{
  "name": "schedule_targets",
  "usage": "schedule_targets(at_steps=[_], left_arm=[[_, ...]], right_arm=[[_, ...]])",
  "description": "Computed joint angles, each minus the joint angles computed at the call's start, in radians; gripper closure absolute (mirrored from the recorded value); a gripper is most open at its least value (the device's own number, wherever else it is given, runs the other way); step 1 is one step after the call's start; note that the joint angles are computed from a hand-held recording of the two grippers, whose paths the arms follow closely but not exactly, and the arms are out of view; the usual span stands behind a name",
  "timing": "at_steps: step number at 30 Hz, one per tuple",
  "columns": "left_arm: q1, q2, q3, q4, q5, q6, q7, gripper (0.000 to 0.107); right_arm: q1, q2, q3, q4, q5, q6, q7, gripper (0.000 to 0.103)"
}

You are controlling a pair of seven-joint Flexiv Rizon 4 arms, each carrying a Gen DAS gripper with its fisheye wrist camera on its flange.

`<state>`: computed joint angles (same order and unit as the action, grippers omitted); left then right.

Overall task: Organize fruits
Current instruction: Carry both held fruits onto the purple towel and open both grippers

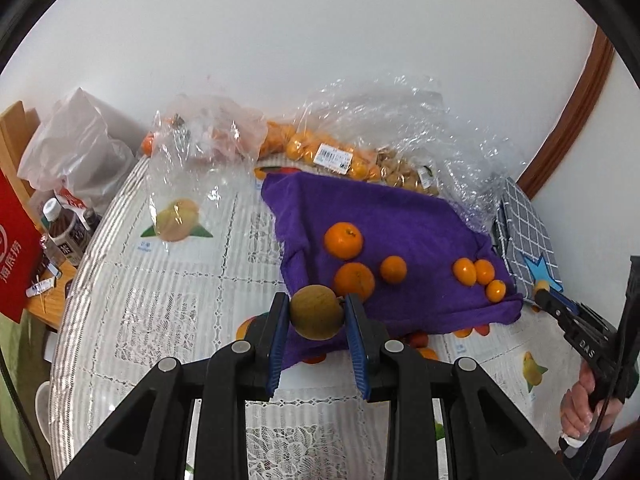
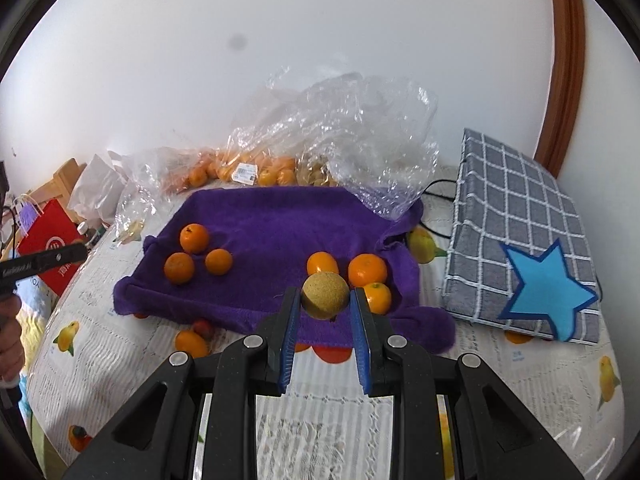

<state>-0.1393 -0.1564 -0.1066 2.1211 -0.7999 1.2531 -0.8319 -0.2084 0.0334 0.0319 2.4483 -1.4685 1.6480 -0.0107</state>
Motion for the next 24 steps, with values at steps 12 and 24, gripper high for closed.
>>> schedule_targets(at_steps=[12,24], left_arm=[[0.016,-0.070,-0.021,-0.052,0.007,-0.025,-0.012,0.080],[0.022,-0.155,-0.051,-0.134,0.038,-0.079,-0.046,0.080]], right_arm=[[0.020,-0.225,0.067,-0.083,0.300,0.010,-0.211,0.078],[0.061,-0.290,0.144,-0.104,0.665,-0.068,-0.466,0.078]])
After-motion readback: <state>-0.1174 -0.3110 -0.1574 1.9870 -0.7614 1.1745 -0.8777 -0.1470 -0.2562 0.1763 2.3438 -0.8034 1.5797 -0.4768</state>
